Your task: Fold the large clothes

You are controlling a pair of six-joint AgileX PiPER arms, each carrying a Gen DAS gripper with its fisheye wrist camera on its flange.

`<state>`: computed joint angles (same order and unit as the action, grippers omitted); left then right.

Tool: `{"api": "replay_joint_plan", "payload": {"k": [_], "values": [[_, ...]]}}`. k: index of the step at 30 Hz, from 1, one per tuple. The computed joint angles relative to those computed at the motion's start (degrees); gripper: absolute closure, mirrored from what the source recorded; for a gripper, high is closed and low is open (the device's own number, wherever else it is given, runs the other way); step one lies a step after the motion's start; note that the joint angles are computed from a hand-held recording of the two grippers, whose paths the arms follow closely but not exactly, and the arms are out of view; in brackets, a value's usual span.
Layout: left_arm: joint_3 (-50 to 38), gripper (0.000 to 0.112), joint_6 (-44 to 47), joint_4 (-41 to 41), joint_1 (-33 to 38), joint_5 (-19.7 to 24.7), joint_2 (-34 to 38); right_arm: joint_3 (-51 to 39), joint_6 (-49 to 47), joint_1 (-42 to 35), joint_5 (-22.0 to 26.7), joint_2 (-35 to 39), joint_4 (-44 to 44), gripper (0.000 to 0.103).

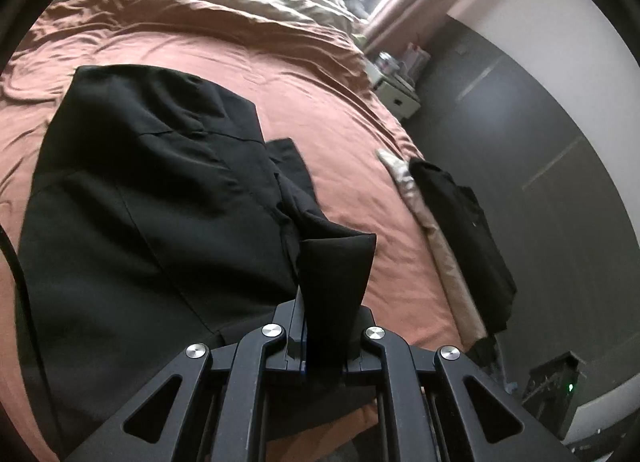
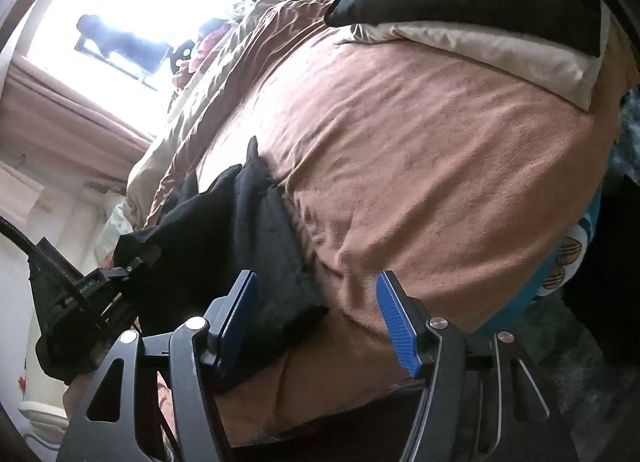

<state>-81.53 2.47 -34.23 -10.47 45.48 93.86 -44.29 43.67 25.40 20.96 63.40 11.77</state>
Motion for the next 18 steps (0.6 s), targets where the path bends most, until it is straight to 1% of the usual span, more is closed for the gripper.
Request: {"api": "replay_joint_plan", "payload": {"k": [1,3,4,5,6,7,9,10,12,14,15,17,18], "values": [[-1.28,0.103,-0.11,0.84,-1.0,1.23,0.84,-0.26,0.69,0.03,1.73,-1.69,-0.66,0.043],[-3.42,0.1,-0.88,2.68,-2.92,3.91,2.49,-0.84,0.33,-0.2,2.65,-2.36,-0.43,0.043],[-4.08,0.098,-1.46,3.7,-3.67,5.06,2.82,-0.76,0.01,-0.37,3.03,-2.88,-0.21,0.043],[-4.77,0.092,-2.11,5.21,-4.39,6.73,3.11,-0.98,0.6,-0.05,3.16,-3.06,-0.83,0.043],[-5.0,0.084,-1.97,5.58,-4.42,7.69,2.92,-0.82,0.22,0.05,2.54,-2.77,-0.57,0.042],[-4.82,0.077,-0.42,4.2,-3.75,8.36,2.63,0.13,-0.98,-0.07,1.89,-3.41,0.52,0.038],[-3.62,0.045,4.93,-1.55,-0.68,10.06,1.26,0.6,-4.13,0.14,-0.4,-2.29,3.77,0.036],[-3.4,0.04,6.06,-1.99,0.61,10.5,0.16,0.5,-5.1,0.39,-1.26,-1.37,4.77,0.036],[-3.44,0.038,5.42,0.26,1.82,9.6,-1.51,-0.18,-10.64,1.02,-3.11,0.95,10.33,0.036],[-3.25,0.038,6.48,-0.38,5.89,11.48,-3.16,-2.21,-12.92,2.4,-3.63,3.7,12.33,0.036],[-4.1,0.038,6.14,-0.09,6.82,12.0,-2.78,-2.85,-13.37,3.24,-4.44,4.8,12.86,0.036],[-3.51,0.038,6.93,1.53,10.71,13.13,-3.94,-4.9,-19.02,4.08,-5.09,7.23,18.0,0.036],[-3.25,0.038,6.4,2.99,11.69,12.84,-4.2,-5.86,-22.7,4.29,-5.36,8.38,21.39,0.036]]}}
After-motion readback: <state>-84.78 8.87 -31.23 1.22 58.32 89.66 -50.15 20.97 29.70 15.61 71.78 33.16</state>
